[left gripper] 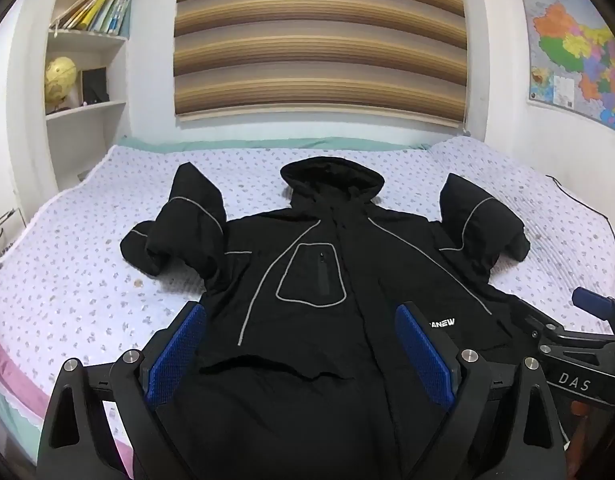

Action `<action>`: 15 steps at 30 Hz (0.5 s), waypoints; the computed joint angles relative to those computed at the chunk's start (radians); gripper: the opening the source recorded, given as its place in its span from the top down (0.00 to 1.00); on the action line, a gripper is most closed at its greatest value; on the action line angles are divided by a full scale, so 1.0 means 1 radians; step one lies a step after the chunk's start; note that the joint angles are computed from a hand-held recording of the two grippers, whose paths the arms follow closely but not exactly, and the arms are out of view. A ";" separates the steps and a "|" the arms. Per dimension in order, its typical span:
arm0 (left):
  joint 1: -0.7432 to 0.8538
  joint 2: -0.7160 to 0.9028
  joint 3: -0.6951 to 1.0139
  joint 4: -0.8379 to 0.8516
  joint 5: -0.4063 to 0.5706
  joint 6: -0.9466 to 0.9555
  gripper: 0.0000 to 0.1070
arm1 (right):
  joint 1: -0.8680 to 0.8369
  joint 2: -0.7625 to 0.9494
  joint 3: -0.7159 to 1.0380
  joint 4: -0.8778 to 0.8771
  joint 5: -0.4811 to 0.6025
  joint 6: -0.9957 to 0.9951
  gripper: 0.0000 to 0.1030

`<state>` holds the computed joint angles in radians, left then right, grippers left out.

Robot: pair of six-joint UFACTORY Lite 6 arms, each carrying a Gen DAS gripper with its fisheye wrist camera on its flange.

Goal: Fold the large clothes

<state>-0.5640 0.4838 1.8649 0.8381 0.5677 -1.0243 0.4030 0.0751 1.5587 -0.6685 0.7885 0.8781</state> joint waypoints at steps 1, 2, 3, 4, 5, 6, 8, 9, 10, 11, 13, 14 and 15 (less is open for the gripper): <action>0.001 0.004 0.000 -0.001 -0.003 0.000 0.10 | 0.009 0.000 0.002 -0.013 0.009 0.009 0.00; 0.000 0.008 -0.003 0.005 -0.004 -0.009 0.10 | 0.018 -0.002 0.003 -0.024 0.015 0.018 0.00; -0.002 0.017 -0.005 0.016 -0.011 -0.026 0.10 | 0.027 -0.004 0.005 -0.034 0.024 0.027 0.00; -0.001 0.019 -0.006 0.017 -0.015 -0.027 0.10 | 0.037 -0.006 0.008 -0.041 0.032 0.033 0.00; -0.004 0.022 -0.003 0.018 -0.014 -0.029 0.10 | 0.048 -0.009 0.010 -0.047 0.040 0.039 0.00; 0.000 0.033 -0.015 0.040 -0.033 -0.057 0.10 | 0.056 -0.012 0.013 -0.047 0.045 0.037 0.00; -0.014 0.062 -0.008 0.088 -0.035 -0.117 0.10 | 0.021 -0.014 0.006 -0.029 0.016 0.007 0.00; -0.012 0.073 -0.020 0.124 -0.051 -0.157 0.10 | 0.029 -0.006 0.007 -0.039 0.011 0.027 0.00; -0.010 0.084 -0.019 0.139 -0.057 -0.171 0.10 | 0.027 -0.013 0.005 -0.029 0.008 0.015 0.00; -0.010 0.090 -0.022 0.152 -0.064 -0.187 0.10 | 0.024 -0.021 0.004 -0.017 0.010 0.000 0.00; -0.006 0.105 -0.022 0.160 -0.079 -0.196 0.10 | 0.023 -0.023 0.004 -0.014 0.012 -0.003 0.00; -0.003 0.115 -0.033 0.190 -0.093 -0.231 0.10 | 0.028 -0.020 0.005 -0.023 0.017 0.004 0.00; 0.001 0.123 -0.037 0.205 -0.102 -0.246 0.10 | 0.028 -0.024 0.000 -0.025 0.015 0.007 0.00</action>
<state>-0.5634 0.6067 1.8279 1.0429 0.4658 -1.2707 0.4314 0.0509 1.5587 -0.6930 0.8035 0.8849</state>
